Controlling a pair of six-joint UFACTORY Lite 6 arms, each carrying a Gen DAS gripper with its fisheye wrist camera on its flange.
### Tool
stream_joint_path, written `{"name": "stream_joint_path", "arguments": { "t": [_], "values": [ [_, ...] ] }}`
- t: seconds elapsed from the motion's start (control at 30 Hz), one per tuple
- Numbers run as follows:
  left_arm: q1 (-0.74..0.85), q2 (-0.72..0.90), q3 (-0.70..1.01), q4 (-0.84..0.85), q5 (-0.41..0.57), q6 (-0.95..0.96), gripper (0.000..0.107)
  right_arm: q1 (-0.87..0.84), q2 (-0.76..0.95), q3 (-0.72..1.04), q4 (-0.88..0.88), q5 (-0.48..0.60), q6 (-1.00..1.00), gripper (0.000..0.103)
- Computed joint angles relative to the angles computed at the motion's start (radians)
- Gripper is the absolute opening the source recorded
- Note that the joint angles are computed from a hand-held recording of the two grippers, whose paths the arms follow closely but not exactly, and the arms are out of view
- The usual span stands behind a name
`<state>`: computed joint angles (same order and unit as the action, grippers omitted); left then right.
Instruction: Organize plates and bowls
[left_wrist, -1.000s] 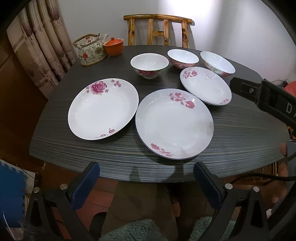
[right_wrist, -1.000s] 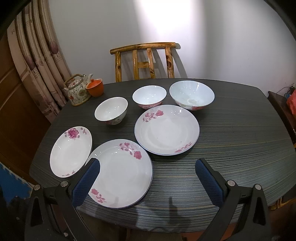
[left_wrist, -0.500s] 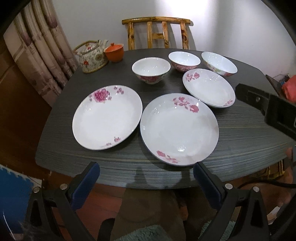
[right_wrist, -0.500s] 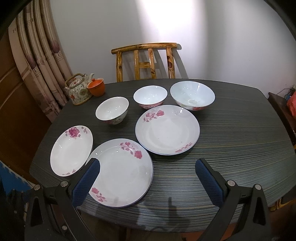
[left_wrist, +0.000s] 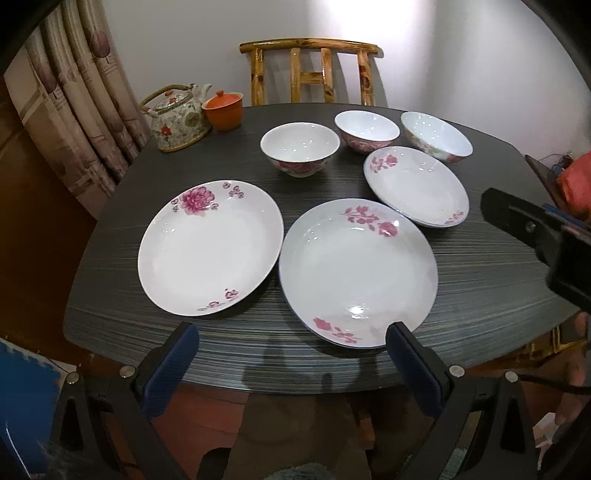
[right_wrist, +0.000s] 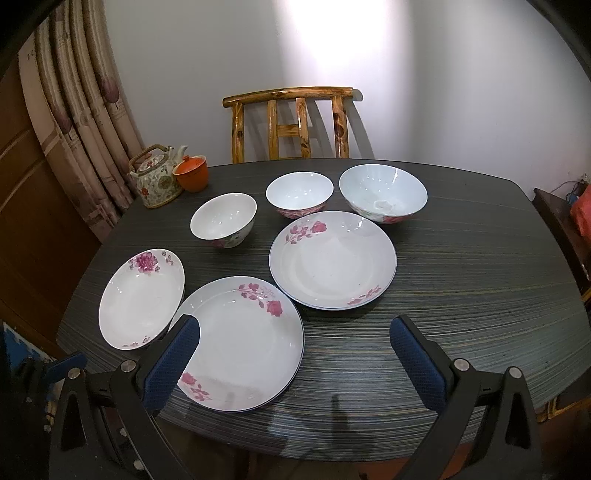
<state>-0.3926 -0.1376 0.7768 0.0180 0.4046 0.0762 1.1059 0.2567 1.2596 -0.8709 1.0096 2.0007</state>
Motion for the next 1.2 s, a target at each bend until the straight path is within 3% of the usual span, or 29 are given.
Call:
{"name": "stream_joint_path", "arguments": {
  "t": [1.2],
  "values": [
    [0.059, 0.041, 0.034, 0.023, 0.002, -0.036, 0.103, 0.016, 0.043, 0.053, -0.005, 0.004, -0.011, 0.102]
  ]
}}
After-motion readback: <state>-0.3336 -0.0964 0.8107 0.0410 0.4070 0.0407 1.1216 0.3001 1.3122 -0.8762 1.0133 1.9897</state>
